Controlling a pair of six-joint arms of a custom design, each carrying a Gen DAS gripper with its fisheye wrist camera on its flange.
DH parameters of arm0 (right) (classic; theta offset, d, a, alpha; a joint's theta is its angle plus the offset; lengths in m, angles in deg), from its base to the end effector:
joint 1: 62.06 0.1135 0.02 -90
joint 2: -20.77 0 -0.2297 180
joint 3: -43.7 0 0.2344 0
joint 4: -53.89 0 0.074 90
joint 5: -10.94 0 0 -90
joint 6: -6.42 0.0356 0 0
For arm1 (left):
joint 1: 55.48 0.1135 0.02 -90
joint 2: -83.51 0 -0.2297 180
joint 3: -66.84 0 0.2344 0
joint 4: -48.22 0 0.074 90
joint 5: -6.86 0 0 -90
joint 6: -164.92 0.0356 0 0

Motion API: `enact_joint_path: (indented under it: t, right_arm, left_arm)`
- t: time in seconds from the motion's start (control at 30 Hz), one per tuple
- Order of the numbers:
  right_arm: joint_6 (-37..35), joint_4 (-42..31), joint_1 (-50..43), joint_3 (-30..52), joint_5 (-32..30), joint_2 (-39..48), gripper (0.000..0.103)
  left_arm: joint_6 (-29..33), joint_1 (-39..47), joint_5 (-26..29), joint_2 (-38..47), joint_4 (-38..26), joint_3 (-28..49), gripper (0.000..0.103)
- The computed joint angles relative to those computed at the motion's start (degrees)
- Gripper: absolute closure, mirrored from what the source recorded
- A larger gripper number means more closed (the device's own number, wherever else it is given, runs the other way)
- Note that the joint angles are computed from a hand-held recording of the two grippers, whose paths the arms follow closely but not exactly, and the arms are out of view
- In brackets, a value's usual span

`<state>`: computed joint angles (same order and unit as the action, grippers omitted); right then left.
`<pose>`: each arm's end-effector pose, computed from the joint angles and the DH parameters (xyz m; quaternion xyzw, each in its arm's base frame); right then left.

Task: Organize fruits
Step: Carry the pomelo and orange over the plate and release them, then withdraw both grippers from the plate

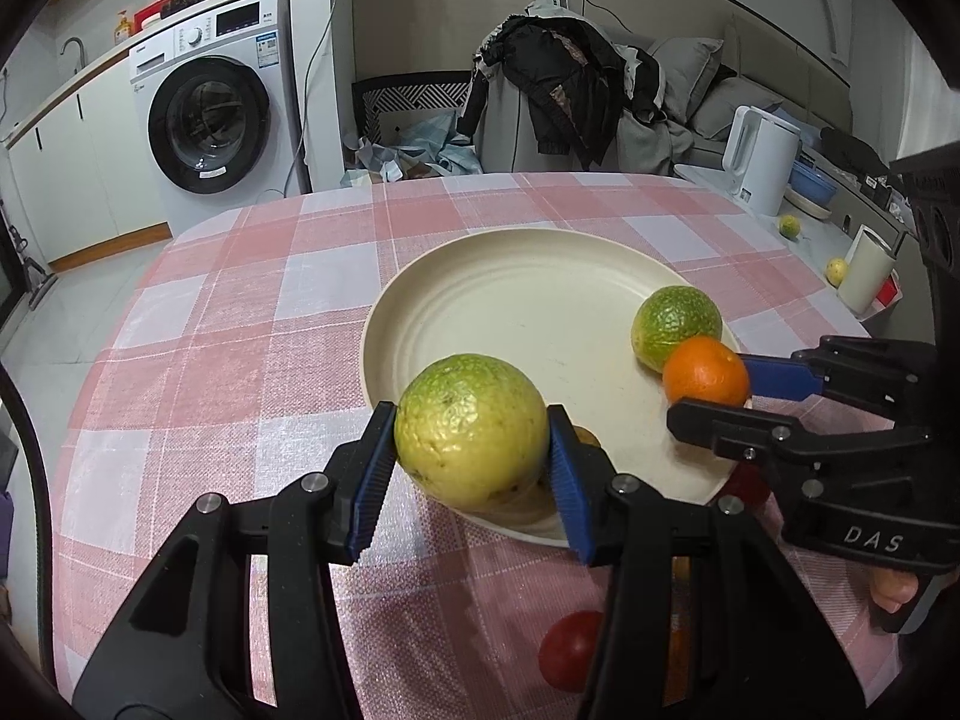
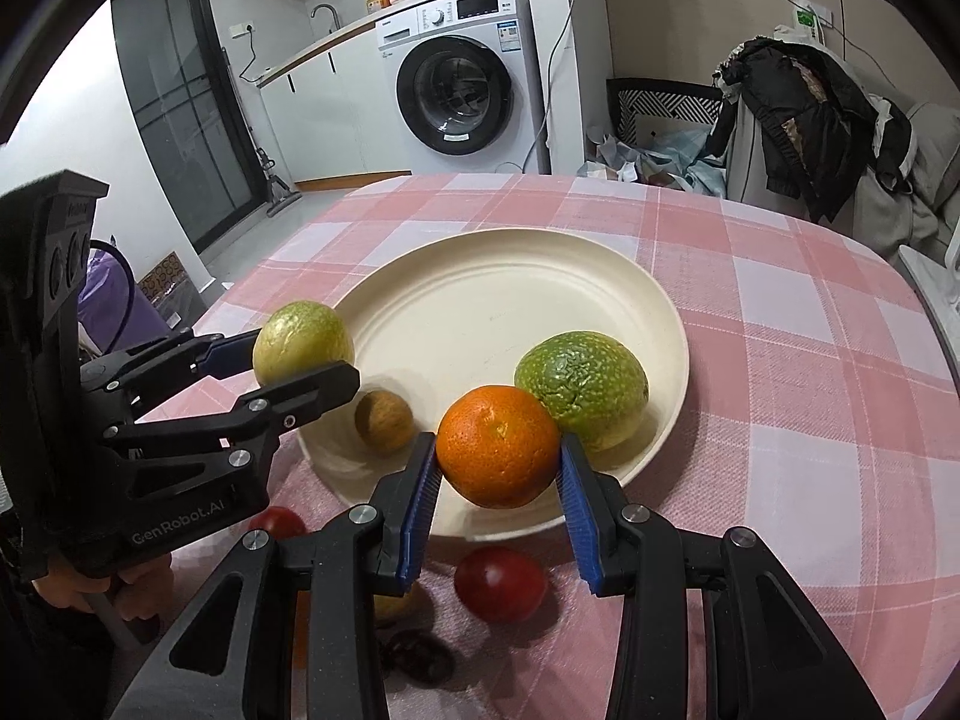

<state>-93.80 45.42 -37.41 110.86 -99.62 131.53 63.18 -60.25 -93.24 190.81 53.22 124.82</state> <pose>0.3012 0.1520 0.0820 -0.3341 0.8704 0.2076 0.2960 0.3185 -0.0203 0.0789 -0.0899 0.9142 0.0248 0.3943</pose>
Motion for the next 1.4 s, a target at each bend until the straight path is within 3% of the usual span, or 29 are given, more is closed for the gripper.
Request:
enact_joint_path:
  t: [0.63,0.7,0.77,0.9,0.93,1.03,1.1,1.17,1.27,1.4]
  right_arm:
    - [-0.42,-0.74,0.06,3.97,1.55,3.52,0.063]
    - [-0.3,-0.66,-0.12,3.79,1.23,3.23,0.061]
    - [-0.13,0.03,-0.58,2.6,0.49,2.25,0.053]
    - [0.08,1.43,-1.11,-0.53,0.46,-0.48,0.051]
    - [0.04,1.99,-1.37,-1.7,0.24,-1.46,0.049]
    - [0.46,3.95,-2.5,-5.68,-0.09,-4.73,0.03]
    - [0.59,4.51,-3.41,-7.8,-0.56,-6.73,0.025]
    - [0.79,4.54,-4.35,-9.69,-1.45,-8.88,0.013]
    - [1.06,3.98,-5.63,-11.75,-3.78,-11.52,0.001]
    - [0.73,4.5,-6.02,-15.36,-4.1,-15.76,0.0]
  left_arm:
    - [0.09,0.9,1.36,0.5,-0.59,1.3,0.057]
    - [-0.03,0.79,1.38,-0.89,-0.37,-0.04,0.05]
    - [-0.45,0.54,0.98,-2.4,0.01,-1.48,0.04]
    - [-1.43,-1.48,-2.01,-8.13,0.58,-6.91,0.021]
    - [-1.46,-2.11,-2.68,-9.6,0.47,-8.08,0.02]
    - [-1.65,-4.41,-4.52,-15.19,-0.5,-12.18,0.018]
    - [-2.98,-5.95,-5.52,-19.29,-1.13,-15.08,0.01]
    - [-4.45,-7.1,-6.08,-22.97,-1.58,-17.6,0.001]
    - [-5.46,-9.33,-6.87,-28.76,-3.09,-20.87,0.001]
    - [-7.99,-12.88,-9.92,-33.81,-7.0,-23.33,0.001]
